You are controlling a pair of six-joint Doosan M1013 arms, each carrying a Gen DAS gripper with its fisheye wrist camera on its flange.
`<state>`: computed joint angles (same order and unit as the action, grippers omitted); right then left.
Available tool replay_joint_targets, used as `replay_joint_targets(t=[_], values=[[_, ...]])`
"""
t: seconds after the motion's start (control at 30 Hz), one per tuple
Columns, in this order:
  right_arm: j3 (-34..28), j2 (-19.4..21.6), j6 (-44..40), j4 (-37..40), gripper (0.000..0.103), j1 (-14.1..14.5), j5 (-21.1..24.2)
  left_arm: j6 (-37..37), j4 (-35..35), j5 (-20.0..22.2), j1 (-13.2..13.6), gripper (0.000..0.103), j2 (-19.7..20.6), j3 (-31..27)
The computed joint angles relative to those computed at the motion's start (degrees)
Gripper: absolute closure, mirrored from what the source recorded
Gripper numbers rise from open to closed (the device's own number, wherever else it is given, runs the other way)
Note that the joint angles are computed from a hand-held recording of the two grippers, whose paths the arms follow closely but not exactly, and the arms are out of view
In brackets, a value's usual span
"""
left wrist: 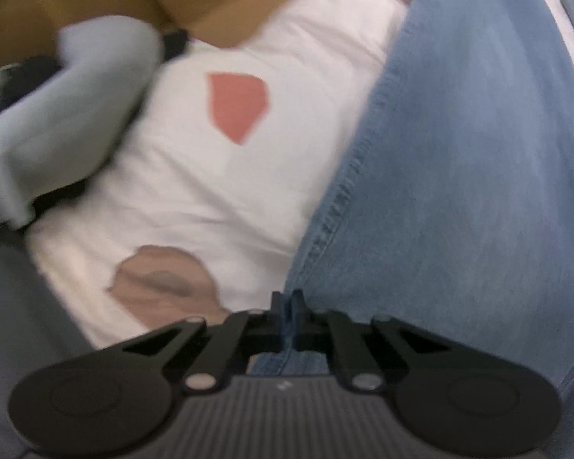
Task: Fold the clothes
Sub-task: 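Pull the jeans leg straight with the right gripper while the left gripper holds the leg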
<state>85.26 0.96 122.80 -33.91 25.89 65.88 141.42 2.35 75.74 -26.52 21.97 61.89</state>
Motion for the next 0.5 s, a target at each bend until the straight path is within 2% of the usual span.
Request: replay_joint_targets(t=[0.3, 0.5], values=[[-2.4, 0.1, 1.7, -4.2, 0.098, 1.6, 1.7, -3.4, -1.4, -6.7, 0.3, 0.1, -3.2, 2.5], [-4.7, 2.6, 0.3, -3.0, 0.098, 0.6, 4.0, -6.0, -0.6, -7.4, 0.0, 0.1, -1.8, 1.8]])
